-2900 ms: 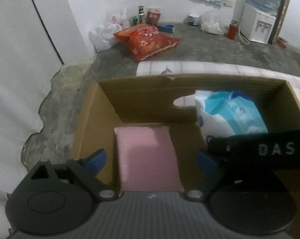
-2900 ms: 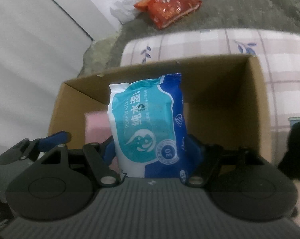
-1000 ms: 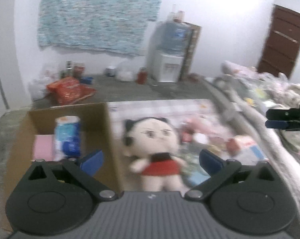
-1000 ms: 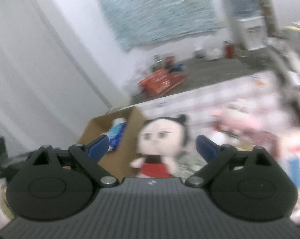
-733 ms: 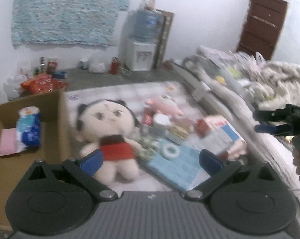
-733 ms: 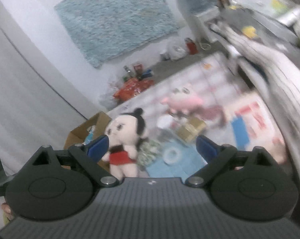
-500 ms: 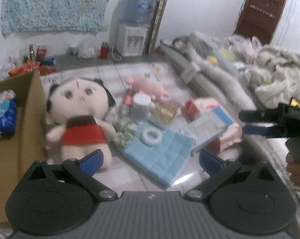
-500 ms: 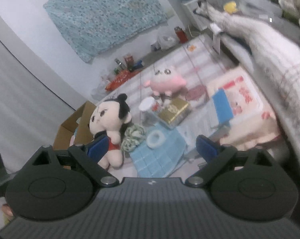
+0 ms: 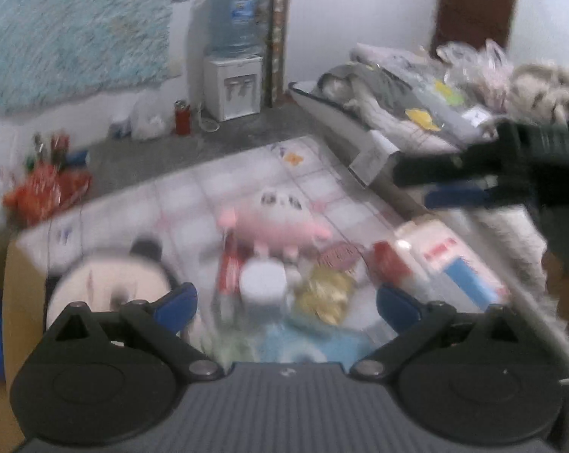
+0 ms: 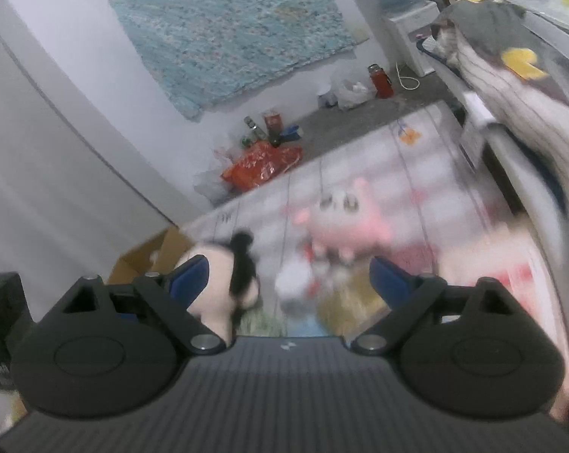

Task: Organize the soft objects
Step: 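Grasp the pink-and-white plush bunny with the right gripper, then lift the plush bunny with the right gripper and carry it over the box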

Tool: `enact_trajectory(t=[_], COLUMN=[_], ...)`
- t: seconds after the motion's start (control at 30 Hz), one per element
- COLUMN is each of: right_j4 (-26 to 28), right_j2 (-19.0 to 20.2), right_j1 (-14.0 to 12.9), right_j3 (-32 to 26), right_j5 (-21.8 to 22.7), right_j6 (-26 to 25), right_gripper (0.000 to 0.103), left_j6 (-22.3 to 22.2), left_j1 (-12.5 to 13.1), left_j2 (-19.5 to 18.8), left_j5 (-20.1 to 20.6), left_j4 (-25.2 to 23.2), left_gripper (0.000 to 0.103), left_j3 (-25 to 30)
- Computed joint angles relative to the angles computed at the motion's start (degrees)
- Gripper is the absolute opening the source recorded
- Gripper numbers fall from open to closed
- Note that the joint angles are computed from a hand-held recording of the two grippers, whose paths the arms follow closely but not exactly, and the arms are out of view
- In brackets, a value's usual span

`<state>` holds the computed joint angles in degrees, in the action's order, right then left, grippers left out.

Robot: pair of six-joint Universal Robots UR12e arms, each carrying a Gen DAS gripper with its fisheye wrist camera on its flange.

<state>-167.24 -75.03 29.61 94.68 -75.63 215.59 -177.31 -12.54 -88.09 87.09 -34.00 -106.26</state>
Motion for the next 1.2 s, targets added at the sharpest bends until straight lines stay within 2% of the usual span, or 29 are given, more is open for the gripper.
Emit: enact_trajectory(t=[0.07, 0.13, 0.17, 0.37, 0.57, 0.63, 0.7, 0.87, 0.97, 1.2], right_j4=[1.4, 5.0, 6.6, 17.3, 22.7, 23.0, 22.7, 20.4, 17.9, 11.4], right_j2=[2.6, 5.7, 7.2, 14.6, 18.6, 19.2, 19.3, 18.8, 17.6, 13.0], right_j1=[-1.5, -2.6, -3.1, -3.9, -4.1, -4.2, -4.2, -3.9, -3.7, -2.4], right_j3=[-3.4, -7.5, -9.4, -18.5, -22.7, -22.8, -22.5, -21.5, -20.1, -17.0], right_j5=[3.7, 5.2, 6.7, 8.2, 11.3, 12.2, 13.0, 11.4, 9.4, 3.1], right_j6=[0.1, 1.2, 0.8, -0.4, -1.8, -1.6, -1.4, -1.9, -2.0, -5.3], right_gripper=[0.095, 0.097, 0.098, 0.099, 0.099, 0.098, 0.084, 0.078, 0.077, 0.077], left_j6=[2.6, 3.5, 3.8, 2.8, 2.1, 2.1, 1.8, 0.8, 1.1, 2.4], left_j1=[-0.6, -0.9, -0.9, -0.2, 0.3, 0.3, 0.1, 0.2, 0.1, -1.9], left_j2=[-3.2, -5.8, -7.1, -12.3, -14.9, -15.5, -16.0, -16.7, -15.8, -11.6], left_j5=[2.9, 4.5, 4.6, 4.0, 3.8, 3.6, 4.5, 3.0, 2.2, 3.9], left_j4=[0.1, -0.3, -0.5, -4.4, -9.3, -11.0, -12.1, -13.3, -10.8, -2.2], left_gripper=[0.102, 0.102, 0.102, 0.101, 0.099, 0.098, 0.098, 0.092, 0.088, 0.087], left_j3=[2.4, 4.3, 5.2, 9.7, 12.2, 13.0, 13.5, 14.7, 14.1, 11.2])
